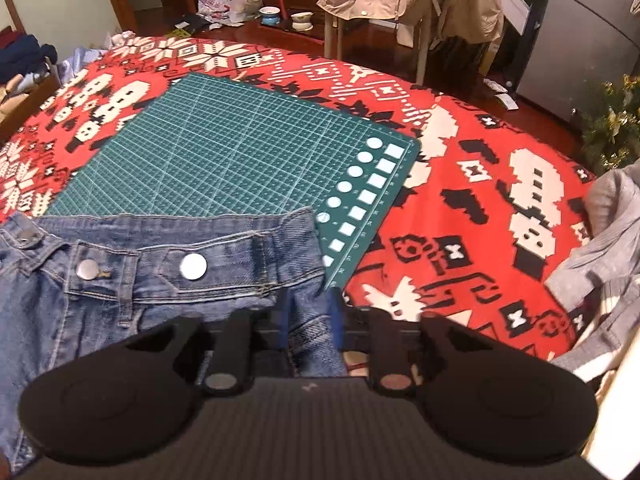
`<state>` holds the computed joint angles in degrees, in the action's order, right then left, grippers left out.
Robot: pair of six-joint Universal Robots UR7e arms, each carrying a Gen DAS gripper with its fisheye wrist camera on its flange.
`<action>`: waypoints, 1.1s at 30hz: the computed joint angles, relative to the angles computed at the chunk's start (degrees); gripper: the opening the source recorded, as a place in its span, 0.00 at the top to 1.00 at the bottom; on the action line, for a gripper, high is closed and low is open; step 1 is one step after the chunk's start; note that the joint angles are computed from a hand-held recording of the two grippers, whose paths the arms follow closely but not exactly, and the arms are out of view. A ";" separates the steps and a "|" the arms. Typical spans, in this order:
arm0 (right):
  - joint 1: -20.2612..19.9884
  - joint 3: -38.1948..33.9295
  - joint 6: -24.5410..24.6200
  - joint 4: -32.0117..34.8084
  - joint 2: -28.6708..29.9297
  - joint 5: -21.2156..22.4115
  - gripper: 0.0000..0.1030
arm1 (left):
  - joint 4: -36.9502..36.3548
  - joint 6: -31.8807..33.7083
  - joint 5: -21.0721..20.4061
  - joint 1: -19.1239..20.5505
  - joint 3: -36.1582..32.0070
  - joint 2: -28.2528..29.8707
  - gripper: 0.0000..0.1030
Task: Fold clothes
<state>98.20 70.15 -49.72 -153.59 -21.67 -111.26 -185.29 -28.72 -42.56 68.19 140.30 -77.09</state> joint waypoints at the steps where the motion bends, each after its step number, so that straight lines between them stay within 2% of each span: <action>1: 0.24 0.92 -0.76 -1.33 -0.31 -0.30 0.93 | 0.14 0.43 0.78 -0.43 -0.09 0.05 0.93; 4: 1.10 4.66 -1.84 -6.27 -2.06 -0.18 0.95 | -1.16 5.01 5.13 -3.32 -0.66 0.29 0.94; 9: 2.40 8.53 -0.12 -9.83 -6.08 2.73 0.95 | -2.32 19.01 7.82 -4.65 -5.70 2.34 0.94; 14: 3.53 7.99 3.43 -13.65 -7.48 4.95 0.95 | -3.72 30.18 5.54 -2.48 -12.59 4.36 0.94; 19: 4.32 2.89 4.99 -17.11 -4.76 2.88 0.95 | -7.18 41.00 6.26 1.10 -22.75 11.19 0.94; 24: 4.36 -1.91 6.26 -18.12 -0.88 0.96 0.95 | -1.01 38.93 3.46 5.56 -30.65 15.73 0.94; 31: 3.38 -4.48 3.00 -21.94 4.24 -2.16 0.94 | 1.38 37.38 5.87 7.96 -33.25 19.61 0.91; 33: 2.87 -4.49 3.33 -23.48 4.97 -1.96 0.91 | -0.76 37.30 6.66 7.57 -32.23 19.67 0.81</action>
